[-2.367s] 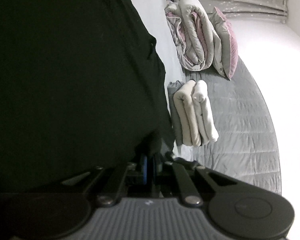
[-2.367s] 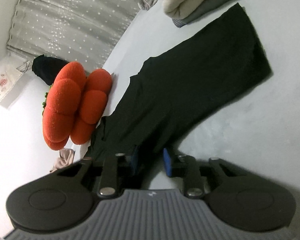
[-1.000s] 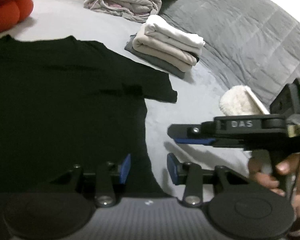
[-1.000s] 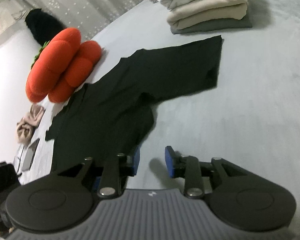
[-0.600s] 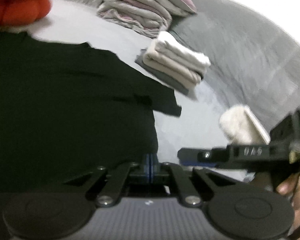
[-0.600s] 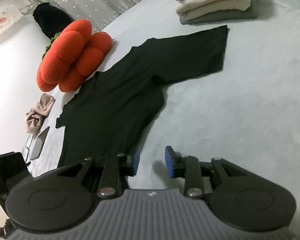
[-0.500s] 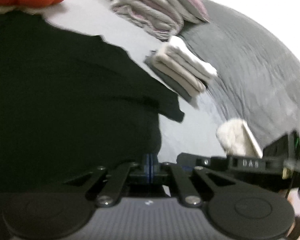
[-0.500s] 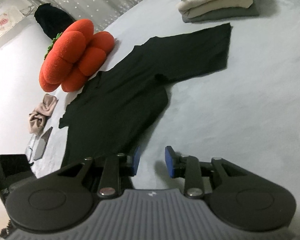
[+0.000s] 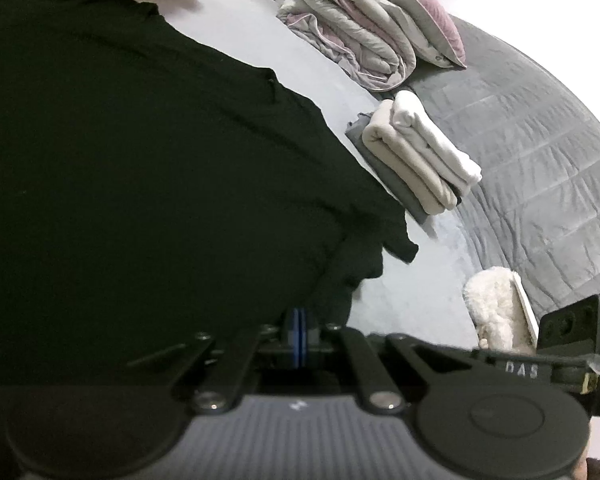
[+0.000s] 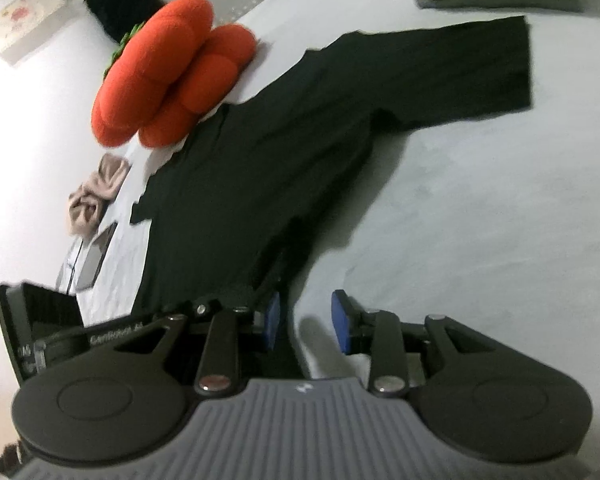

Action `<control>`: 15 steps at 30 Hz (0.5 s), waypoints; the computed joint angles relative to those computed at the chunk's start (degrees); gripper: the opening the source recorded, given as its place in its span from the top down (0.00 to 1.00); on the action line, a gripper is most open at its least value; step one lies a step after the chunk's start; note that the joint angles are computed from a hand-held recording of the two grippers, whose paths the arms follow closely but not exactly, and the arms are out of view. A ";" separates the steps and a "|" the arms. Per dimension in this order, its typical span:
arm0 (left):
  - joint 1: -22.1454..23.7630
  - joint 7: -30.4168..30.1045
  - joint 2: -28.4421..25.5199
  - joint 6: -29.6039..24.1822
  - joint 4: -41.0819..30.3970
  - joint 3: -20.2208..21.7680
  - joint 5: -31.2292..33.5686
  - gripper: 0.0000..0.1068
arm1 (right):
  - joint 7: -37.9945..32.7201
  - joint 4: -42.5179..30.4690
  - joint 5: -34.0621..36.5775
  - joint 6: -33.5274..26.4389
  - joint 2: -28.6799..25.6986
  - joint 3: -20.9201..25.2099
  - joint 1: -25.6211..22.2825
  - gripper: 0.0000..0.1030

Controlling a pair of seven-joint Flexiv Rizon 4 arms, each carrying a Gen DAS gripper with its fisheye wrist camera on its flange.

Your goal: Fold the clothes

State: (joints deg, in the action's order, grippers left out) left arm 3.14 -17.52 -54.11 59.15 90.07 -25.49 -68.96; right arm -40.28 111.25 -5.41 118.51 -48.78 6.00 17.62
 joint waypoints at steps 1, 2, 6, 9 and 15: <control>-0.08 0.12 0.04 0.04 -0.01 0.09 0.14 0.99 | -0.19 -0.07 -1.32 -0.51 -0.05 0.84 -0.83 0.67; -0.18 0.32 0.10 0.20 0.04 0.15 0.23 0.99 | -0.40 -0.09 -2.49 -0.94 -0.11 1.55 -1.50 0.67; -0.26 1.76 0.51 0.61 0.51 0.06 0.49 0.99 | -0.67 0.39 -5.64 -2.51 0.06 3.73 -3.53 0.96; -0.22 3.54 0.99 -0.04 0.93 -0.37 0.67 0.99 | -0.92 2.36 -2.94 -0.33 1.51 1.85 -1.16 0.96; -1.25 6.33 2.33 -2.19 2.00 -0.56 0.98 0.98 | -3.16 7.35 7.01 2.71 6.03 -4.16 6.67 0.96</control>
State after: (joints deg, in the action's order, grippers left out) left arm 1.89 -11.19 -51.78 56.97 92.08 -26.05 -67.98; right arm -43.44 118.60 1.61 121.22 -42.75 1.84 24.29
